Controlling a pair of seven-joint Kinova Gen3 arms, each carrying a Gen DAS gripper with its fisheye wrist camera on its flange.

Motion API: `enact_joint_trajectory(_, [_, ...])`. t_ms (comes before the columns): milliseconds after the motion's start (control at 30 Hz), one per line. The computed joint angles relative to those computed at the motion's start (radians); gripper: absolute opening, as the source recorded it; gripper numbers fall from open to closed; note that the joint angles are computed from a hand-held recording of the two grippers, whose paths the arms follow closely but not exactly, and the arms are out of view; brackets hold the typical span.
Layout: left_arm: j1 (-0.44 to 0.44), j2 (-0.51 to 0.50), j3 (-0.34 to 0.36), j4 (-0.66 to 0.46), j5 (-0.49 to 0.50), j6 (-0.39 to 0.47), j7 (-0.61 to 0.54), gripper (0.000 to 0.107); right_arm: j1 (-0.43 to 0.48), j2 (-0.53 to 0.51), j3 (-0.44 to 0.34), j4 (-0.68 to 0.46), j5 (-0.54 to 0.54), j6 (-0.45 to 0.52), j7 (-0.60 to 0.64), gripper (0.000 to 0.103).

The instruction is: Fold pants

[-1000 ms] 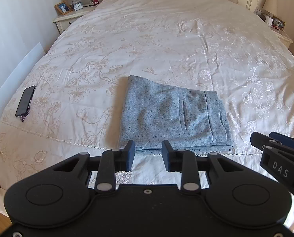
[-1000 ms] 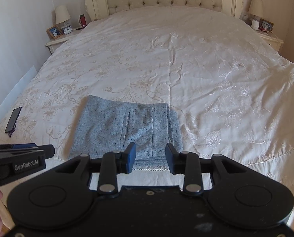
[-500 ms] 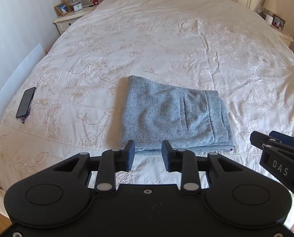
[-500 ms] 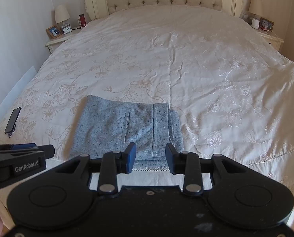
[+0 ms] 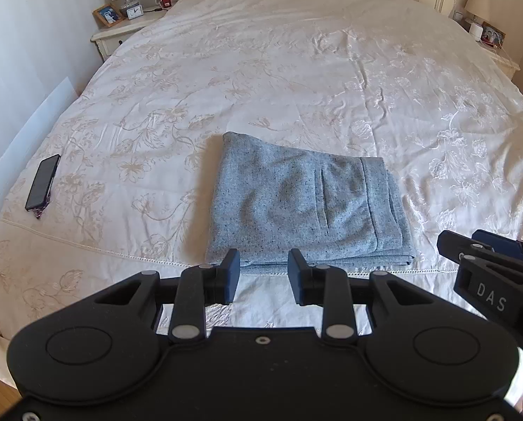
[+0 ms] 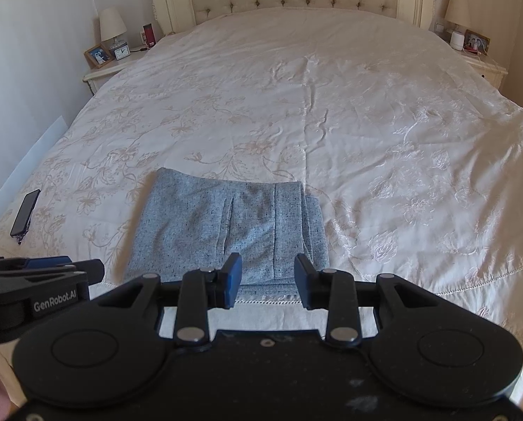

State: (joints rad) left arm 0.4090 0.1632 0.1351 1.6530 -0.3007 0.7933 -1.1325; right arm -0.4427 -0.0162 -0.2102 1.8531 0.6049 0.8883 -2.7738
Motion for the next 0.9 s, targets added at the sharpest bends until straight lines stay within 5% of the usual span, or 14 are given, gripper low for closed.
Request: enact_joint_trajectory(900, [0.009, 0.006, 0.000, 0.001, -0.005, -0.001, 0.003, 0.041, 0.018, 0.001, 0.010, 0.009, -0.032, -0.029, 0.018, 0.035])
